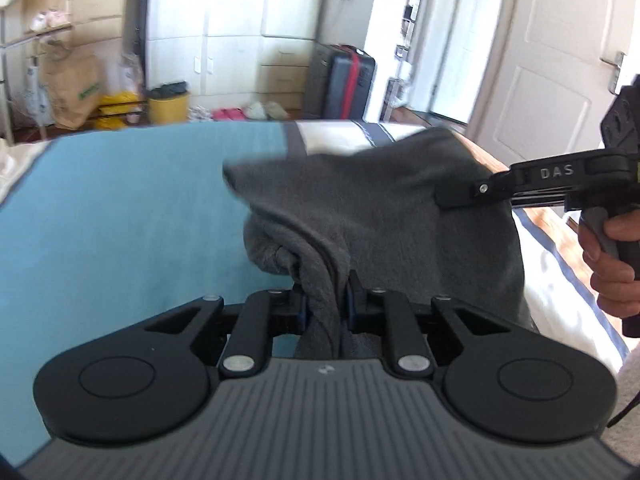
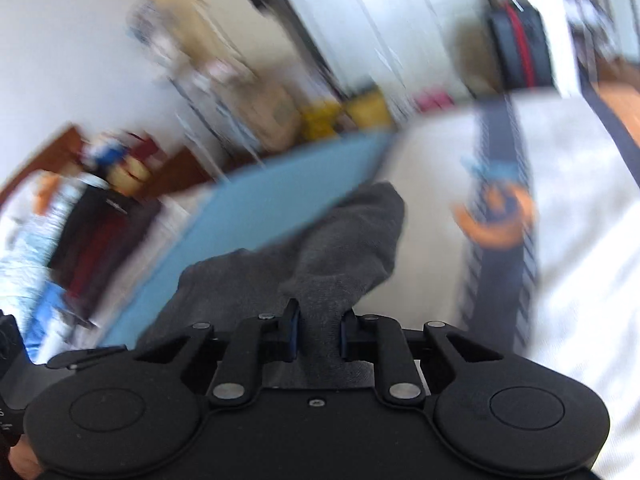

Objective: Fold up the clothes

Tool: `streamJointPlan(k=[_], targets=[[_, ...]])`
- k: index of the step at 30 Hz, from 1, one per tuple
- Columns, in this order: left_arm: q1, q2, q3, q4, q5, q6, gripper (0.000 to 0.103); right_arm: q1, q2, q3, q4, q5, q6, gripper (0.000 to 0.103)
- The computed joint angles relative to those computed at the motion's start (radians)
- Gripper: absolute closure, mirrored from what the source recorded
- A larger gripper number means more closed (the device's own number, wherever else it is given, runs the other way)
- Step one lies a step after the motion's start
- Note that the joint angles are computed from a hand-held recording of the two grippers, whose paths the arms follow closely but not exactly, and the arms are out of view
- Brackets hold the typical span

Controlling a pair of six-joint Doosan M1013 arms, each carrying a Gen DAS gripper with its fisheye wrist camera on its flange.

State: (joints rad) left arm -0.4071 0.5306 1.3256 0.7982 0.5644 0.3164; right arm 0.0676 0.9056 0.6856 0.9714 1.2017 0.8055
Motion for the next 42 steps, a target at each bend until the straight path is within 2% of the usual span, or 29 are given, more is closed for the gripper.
streamJointPlan(k=[1, 2, 4, 5, 7, 8, 10, 11, 12, 13, 15, 16, 18, 20, 21, 22, 24, 25, 30, 34, 37, 42], targets=[[0.006, -0.003, 0.0, -0.045, 0.021, 0.011, 0.085, 0.001, 0.0, 0.0, 0.028, 0.002, -0.035, 0.078], [0.021, -0.001, -0.002, -0.143, 0.036, 0.047, 0.084, 0.007, 0.015, -0.03, 0.005, 0.025, -0.019, 0.075], [0.053, 0.004, 0.008, -0.324, 0.033, 0.094, 0.084, 0.024, 0.058, -0.114, -0.111, 0.073, 0.098, 0.057], [0.069, 0.007, 0.02, -0.393, 0.013, 0.094, 0.079, 0.032, 0.08, -0.156, -0.176, 0.095, 0.163, 0.057], [0.097, -0.003, 0.061, -0.498, -0.083, 0.067, 0.077, 0.042, 0.128, -0.246, -0.269, 0.159, 0.274, 0.057], [0.112, -0.011, 0.082, -0.583, -0.142, 0.081, 0.069, 0.038, 0.141, -0.272, -0.268, 0.182, 0.306, 0.056], [0.141, -0.022, 0.12, -0.825, -0.251, 0.193, 0.058, 0.029, 0.16, -0.31, -0.243, 0.224, 0.35, 0.052], [0.149, -0.024, 0.136, -0.913, -0.292, 0.241, 0.058, 0.024, 0.164, -0.317, -0.223, 0.241, 0.348, 0.049], [0.154, -0.025, 0.146, -0.979, -0.312, 0.296, 0.058, 0.019, 0.168, -0.324, -0.204, 0.259, 0.346, 0.041], [0.156, -0.022, 0.145, -0.993, -0.31, 0.325, 0.06, 0.016, 0.174, -0.336, -0.202, 0.285, 0.337, 0.037], [0.152, -0.017, 0.132, -0.9, -0.282, 0.307, 0.069, 0.017, 0.183, -0.355, -0.22, 0.325, 0.311, 0.037], [0.144, -0.01, 0.111, -0.808, -0.246, 0.281, 0.078, 0.026, 0.173, -0.334, -0.244, 0.306, 0.29, 0.037], [0.12, 0.008, 0.059, -0.605, -0.143, 0.258, 0.08, 0.036, 0.181, -0.341, -0.259, 0.297, 0.275, 0.037], [0.089, 0.029, 0.003, -0.44, -0.028, 0.28, 0.08, 0.049, 0.168, -0.294, -0.243, 0.267, 0.215, 0.037], [0.077, 0.033, -0.007, -0.383, -0.002, 0.278, 0.081, 0.054, 0.15, -0.258, -0.25, 0.235, 0.167, 0.044], [0.069, 0.035, -0.012, -0.344, 0.011, 0.267, 0.083, 0.06, 0.131, -0.224, -0.257, 0.201, 0.12, 0.056], [0.064, 0.035, -0.017, -0.307, 0.022, 0.257, 0.086, 0.066, 0.105, -0.176, -0.252, 0.153, 0.086, 0.071], [0.066, 0.03, -0.011, -0.303, 0.012, 0.244, 0.087, 0.065, 0.095, -0.159, -0.239, 0.138, 0.102, 0.075], [0.069, -0.011, 0.034, -0.238, -0.04, 0.114, 0.087, 0.072, -0.049, 0.082, -0.16, -0.065, -0.115, 0.075], [0.061, -0.073, 0.099, -0.062, -0.077, -0.068, 0.087, 0.078, -0.145, 0.223, -0.089, -0.194, -0.239, 0.075], [0.045, -0.117, 0.136, 0.127, -0.034, -0.245, 0.087, 0.097, -0.182, 0.249, -0.07, -0.253, -0.305, 0.076], [0.026, -0.186, 0.175, 0.348, 0.149, -0.465, 0.087, 0.161, -0.196, 0.2, -0.068, -0.293, -0.36, 0.076]])
